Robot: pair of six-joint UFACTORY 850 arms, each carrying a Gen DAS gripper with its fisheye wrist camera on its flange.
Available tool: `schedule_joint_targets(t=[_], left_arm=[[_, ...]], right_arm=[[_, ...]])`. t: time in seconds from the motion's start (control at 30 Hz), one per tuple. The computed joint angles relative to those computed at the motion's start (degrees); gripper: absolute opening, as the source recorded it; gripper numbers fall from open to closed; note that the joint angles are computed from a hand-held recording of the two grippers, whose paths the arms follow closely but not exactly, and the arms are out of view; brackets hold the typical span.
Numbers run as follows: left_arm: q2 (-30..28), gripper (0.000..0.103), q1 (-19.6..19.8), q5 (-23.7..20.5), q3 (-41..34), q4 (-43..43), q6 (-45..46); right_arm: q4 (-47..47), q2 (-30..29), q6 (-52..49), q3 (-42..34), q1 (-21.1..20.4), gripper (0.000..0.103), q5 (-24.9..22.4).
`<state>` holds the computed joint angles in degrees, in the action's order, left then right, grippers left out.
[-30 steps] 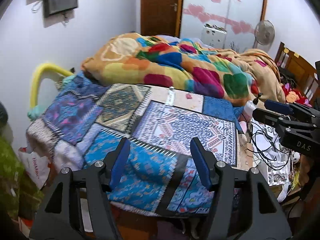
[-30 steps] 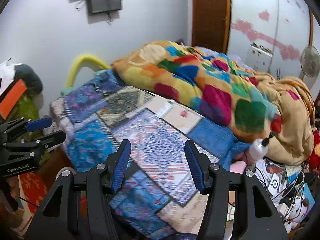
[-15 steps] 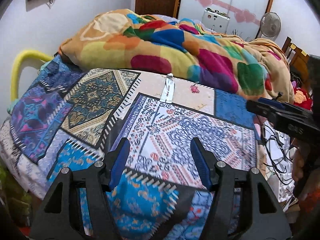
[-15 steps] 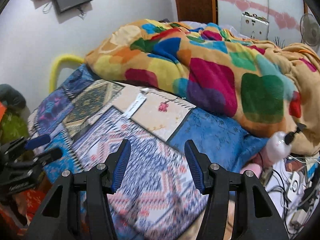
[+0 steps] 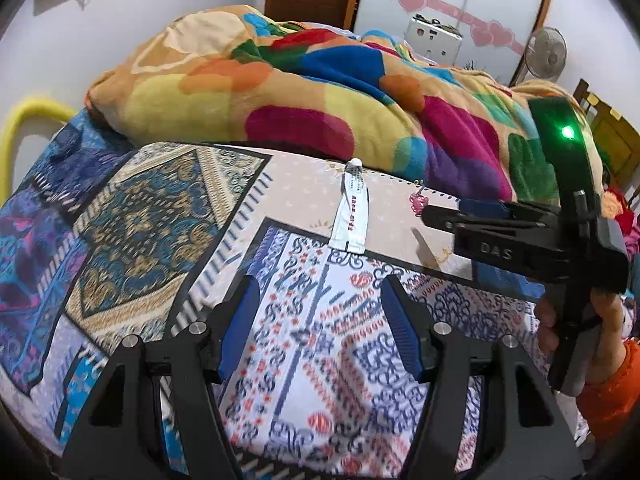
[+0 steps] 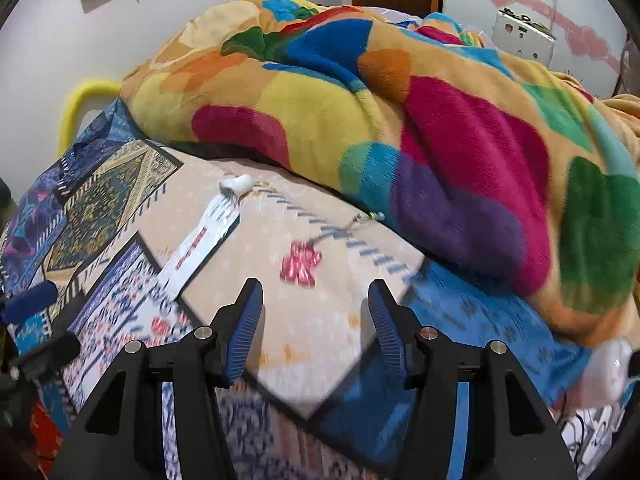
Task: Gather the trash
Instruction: 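Move both open tools back to the bed toward the white tube and keychain, then grasp the white tube with the left tool while the right tool grasps the pink keychain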
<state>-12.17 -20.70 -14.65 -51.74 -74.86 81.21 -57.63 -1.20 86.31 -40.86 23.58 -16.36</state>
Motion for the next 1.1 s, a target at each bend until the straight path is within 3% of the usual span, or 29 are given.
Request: schedule_joint_targets(t=[0.2, 0.27, 0.47, 0.6, 0.73, 0.87, 0.97, 1.03, 1.07, 1.1], left_arm=[[-3.3, 0.062, -1.1, 0.8, -2.3, -5.3, 5.0], [-4.6, 0.062, -1.6, 0.6, -3.3, -4.3, 4.4], [-7.7, 0.062, -3.6, 1.0, -6.6, -0.9, 3.5], [-9.4, 0.062, -4.5, 2.1, -8.8, 0.0, 2.4], [-10.9, 0.057, -5.1, 4.4, -10.6, 0.9, 1.1], [-12.5, 0.054, -5.0, 2.6, -12.4, 9.6, -8.4], [-13.0, 0.053, -6.0, 5.2, -12.4, 11.8, -10.4], [-12.7, 0.046, -6.6, 7.1, -11.7, 7.6, -5.9], [-12.6, 0.034, -6.5, 6.7, -11.5, 3.7, -1.9], [-12.4, 0.028, -6.7, 7.0, -11.2, 2.0, -0.2]], right_arm=[[-12.0, -2.0, 9.2, -0.5, 1.1, 0.032, -3.3], [-14.4, -1.9, 10.6, -0.3, 1.2, 0.019, -2.7], [-18.1, 1.0, 14.9, 2.6, 1.0, 0.019, -1.3], [-20.8, 6.1, 18.6, 6.9, 0.8, 0.019, 0.6], [-17.9, 9.1, 15.6, 9.7, 0.9, 0.019, 1.6], [-15.2, 10.2, 13.1, 11.1, 1.3, 0.019, 1.8], [-15.9, 11.2, 14.4, 12.3, 2.4, 0.019, 1.1], [-15.4, 11.5, 14.0, 12.5, 3.1, 0.019, 0.2], [-15.2, 11.6, 13.9, 12.6, 3.2, 0.019, 0.1], [-14.7, 11.8, 13.5, 12.7, 3.2, 0.019, 0.2]])
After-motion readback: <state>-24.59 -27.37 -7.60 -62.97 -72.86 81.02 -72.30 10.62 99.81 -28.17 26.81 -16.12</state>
